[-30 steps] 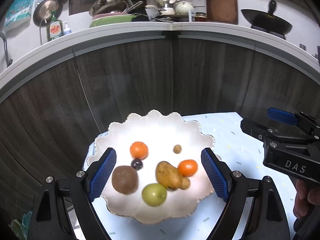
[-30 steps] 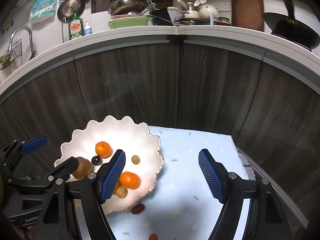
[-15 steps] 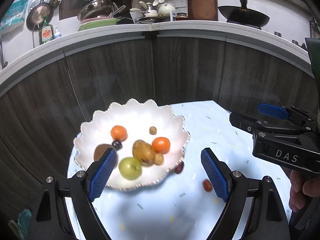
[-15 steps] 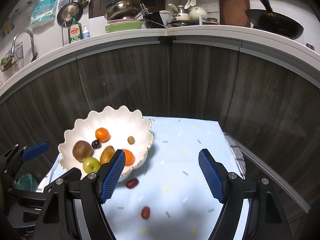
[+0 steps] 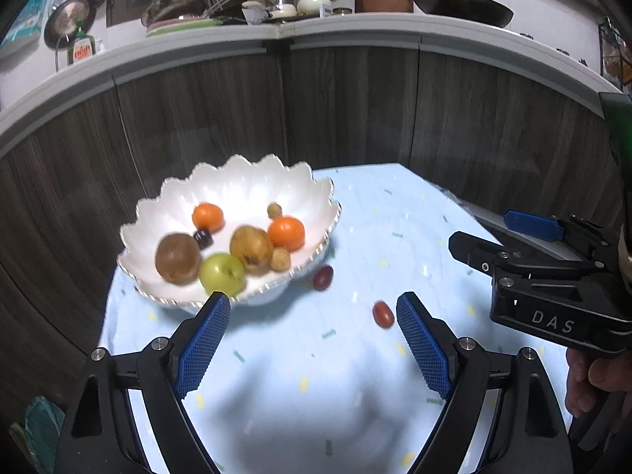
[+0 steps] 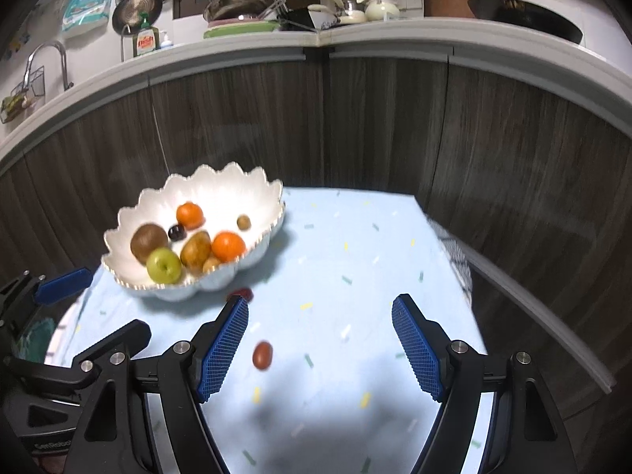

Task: Organize fruits
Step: 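Withdraw both open tools from the bowl toward the red dates on the cloth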

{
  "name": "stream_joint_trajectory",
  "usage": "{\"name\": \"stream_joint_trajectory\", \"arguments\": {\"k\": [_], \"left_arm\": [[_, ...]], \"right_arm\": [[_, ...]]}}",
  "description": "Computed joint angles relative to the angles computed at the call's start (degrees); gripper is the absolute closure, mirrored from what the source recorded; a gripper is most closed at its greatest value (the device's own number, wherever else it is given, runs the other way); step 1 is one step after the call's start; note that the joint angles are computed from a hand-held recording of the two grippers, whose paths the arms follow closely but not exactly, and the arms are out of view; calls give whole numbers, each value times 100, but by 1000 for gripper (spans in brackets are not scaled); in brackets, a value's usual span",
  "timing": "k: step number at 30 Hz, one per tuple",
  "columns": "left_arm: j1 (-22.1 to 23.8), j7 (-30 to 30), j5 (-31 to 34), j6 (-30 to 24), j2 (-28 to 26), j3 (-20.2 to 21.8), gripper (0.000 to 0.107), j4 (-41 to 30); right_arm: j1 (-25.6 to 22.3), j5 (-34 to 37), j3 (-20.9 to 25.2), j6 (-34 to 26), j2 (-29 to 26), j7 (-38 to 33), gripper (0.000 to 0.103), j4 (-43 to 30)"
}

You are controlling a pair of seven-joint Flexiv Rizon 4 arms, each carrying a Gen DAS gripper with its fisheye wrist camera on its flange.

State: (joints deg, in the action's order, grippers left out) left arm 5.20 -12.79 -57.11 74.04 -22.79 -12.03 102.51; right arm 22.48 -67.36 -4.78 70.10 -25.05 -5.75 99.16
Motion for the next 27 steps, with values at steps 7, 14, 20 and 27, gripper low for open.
{"name": "stream_joint_trajectory", "arguments": {"k": [7, 14, 20, 27], "left_arm": [[43, 25, 15, 26, -115, 30, 21, 73], [114, -355, 390, 90, -414, 77, 22, -128], [332, -423, 617, 92, -573, -121, 22, -220], [426, -659, 910, 16, -715, -120, 22, -353]], "right_arm": [[33, -27, -26, 143, -201, 95, 28, 18], [173, 577, -25, 82, -612, -380, 34, -297], [277, 1504, 65, 2, -971, -1226, 48, -617], [444, 2313, 54, -123, -1228, -1948, 58, -879]]}}
